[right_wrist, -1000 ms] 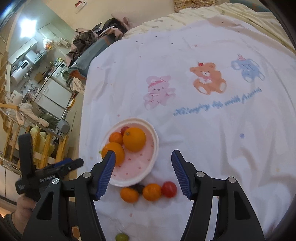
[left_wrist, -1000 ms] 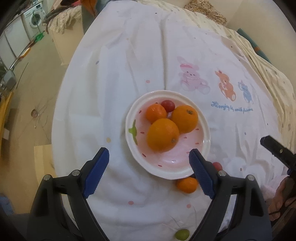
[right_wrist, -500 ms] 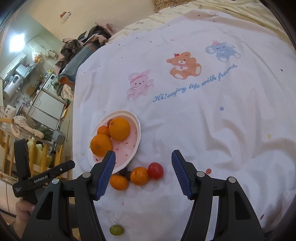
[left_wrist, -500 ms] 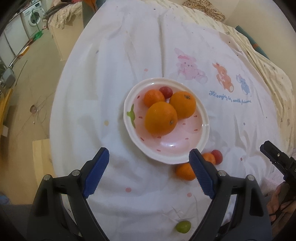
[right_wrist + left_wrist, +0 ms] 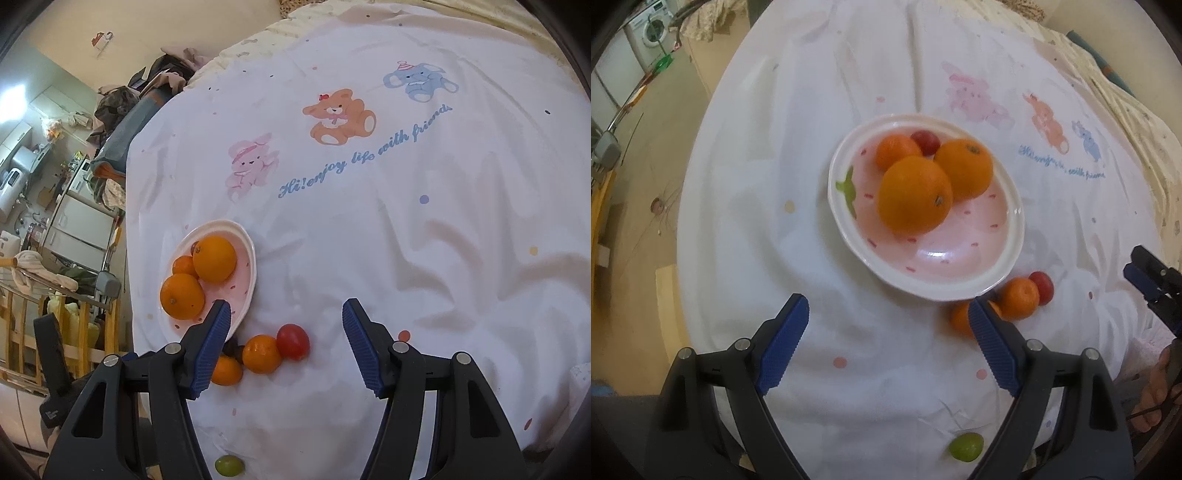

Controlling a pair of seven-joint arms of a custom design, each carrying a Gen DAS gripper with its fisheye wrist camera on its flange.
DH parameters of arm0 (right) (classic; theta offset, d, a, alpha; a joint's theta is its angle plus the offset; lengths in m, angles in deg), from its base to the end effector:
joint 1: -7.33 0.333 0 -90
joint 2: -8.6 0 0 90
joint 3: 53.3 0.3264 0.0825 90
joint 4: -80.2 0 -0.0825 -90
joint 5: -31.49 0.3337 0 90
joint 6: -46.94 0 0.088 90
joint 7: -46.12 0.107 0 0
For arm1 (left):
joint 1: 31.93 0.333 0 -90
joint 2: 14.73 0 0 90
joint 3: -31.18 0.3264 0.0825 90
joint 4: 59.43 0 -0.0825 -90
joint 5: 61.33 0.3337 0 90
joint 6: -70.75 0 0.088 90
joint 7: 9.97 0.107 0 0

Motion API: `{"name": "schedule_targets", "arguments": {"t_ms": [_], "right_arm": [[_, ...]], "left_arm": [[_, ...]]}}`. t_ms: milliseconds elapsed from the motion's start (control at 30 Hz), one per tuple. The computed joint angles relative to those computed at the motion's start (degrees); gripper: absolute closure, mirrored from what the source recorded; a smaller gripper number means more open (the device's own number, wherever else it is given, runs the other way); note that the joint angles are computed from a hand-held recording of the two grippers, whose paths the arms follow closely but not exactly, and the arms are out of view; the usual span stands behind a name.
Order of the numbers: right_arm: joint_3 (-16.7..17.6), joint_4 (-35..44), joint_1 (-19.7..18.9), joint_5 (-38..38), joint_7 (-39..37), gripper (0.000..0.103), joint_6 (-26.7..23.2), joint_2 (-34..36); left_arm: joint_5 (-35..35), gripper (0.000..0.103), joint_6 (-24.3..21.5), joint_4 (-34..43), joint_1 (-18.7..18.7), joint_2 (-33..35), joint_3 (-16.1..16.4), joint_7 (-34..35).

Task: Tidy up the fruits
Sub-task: 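Move the left gripper to the tangerine beside the plate and close on it, then lift the tangerine with the left gripper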

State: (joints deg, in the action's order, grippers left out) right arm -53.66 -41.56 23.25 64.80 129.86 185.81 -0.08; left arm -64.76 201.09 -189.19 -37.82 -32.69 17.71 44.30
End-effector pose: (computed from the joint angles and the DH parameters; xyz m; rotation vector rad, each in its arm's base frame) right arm 0.4789 0.1355 0.5558 -1.7903 1.7480 0.1022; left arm 0.4090 -0.1562 0.5440 -2.4242 1.7563 -0.4454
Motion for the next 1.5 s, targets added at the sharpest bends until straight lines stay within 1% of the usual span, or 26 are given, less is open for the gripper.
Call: {"name": "schedule_targets", "arguments": {"t_ms": [67,233,333,467,567,700,767,800,867,933,967,1067,1300,1500], "right_arm": [[0.0,0.0,0.0,-0.2,0.0,0.037,-0.3,0.1],[0.1,0.3,-0.3,-1.0,0.5,0.037,-1.0,0.4],[0.1,0.7,-0.3,-0.6,0.7,0.037,-1.2,0.8],[0.2,0.6,-0.5,-0.9,0.3,0.037,-1.1,0.8],[0.0,0.5,-0.7,-1.1,0.4,0.037,-1.5,0.7],[0.0,0.2,-1.1,-1.9,1.2,0.037,-1.8,0.5],[-0.1,0.0,-1.1,-2.2,1.5,0.037,-1.9,0.3],[-0.1,-0.2,-1.2,-2.4,1.7,0.037,-2.0,0.2],[-0.1,-0.4,-1.2,-2.7,1.9,0.037,-2.0,-0.1],[-0.1,-0.5,-1.1,-2.6,1.8,0.037,-1.8,-0.1],[-0.2,-0.5,-1.1,-2.6,1.8,0.037,-1.8,-0.1],[-0.2,-0.5,-1.0,-2.6,1.8,0.037,-1.7,-0.1],[0.1,-0.3,-0.9,-3.8,2.2,0.037,-1.8,0.0],[0.3,-0.5,-0.9,-5.7,3.4,0.037,-1.4,0.0]], "left_arm": [[-0.4,0.017,-0.8,0.0,-0.1,0.2,0.1,-0.2],[-2.6,0.020,-0.3,-0.6,-0.8,0.6,0.3,0.3],[-4.7,0.022,-0.2,0.9,-2.2,2.8,0.1,2.0],[-2.9,0.022,-0.3,3.9,-3.7,6.4,-1.3,2.5],[-2.9,0.026,-0.4,5.6,-5.0,9.0,-1.4,3.1],[-2.9,0.027,-1.0,7.5,-6.2,11.8,-1.1,3.3],[-2.5,0.032,-1.1,8.1,-6.6,12.6,-1.0,3.2],[-2.4,0.037,-1.1,8.5,-6.7,13.0,-0.9,3.3],[-2.0,0.040,-1.6,8.9,-6.9,13.6,-0.7,3.0],[-2.7,0.058,-1.9,8.7,-7.0,13.7,-0.4,3.3],[-3.2,0.060,-2.1,8.7,-7.1,13.8,-0.3,3.6],[-5.3,0.062,-0.8,7.3,-7.1,12.9,0.0,4.1],[-6.4,0.064,-1.4,6.1,-7.1,10.8,-0.2,5.2],[-7.3,0.064,-1.9,3.6,-6.4,6.6,0.1,6.6]]}}
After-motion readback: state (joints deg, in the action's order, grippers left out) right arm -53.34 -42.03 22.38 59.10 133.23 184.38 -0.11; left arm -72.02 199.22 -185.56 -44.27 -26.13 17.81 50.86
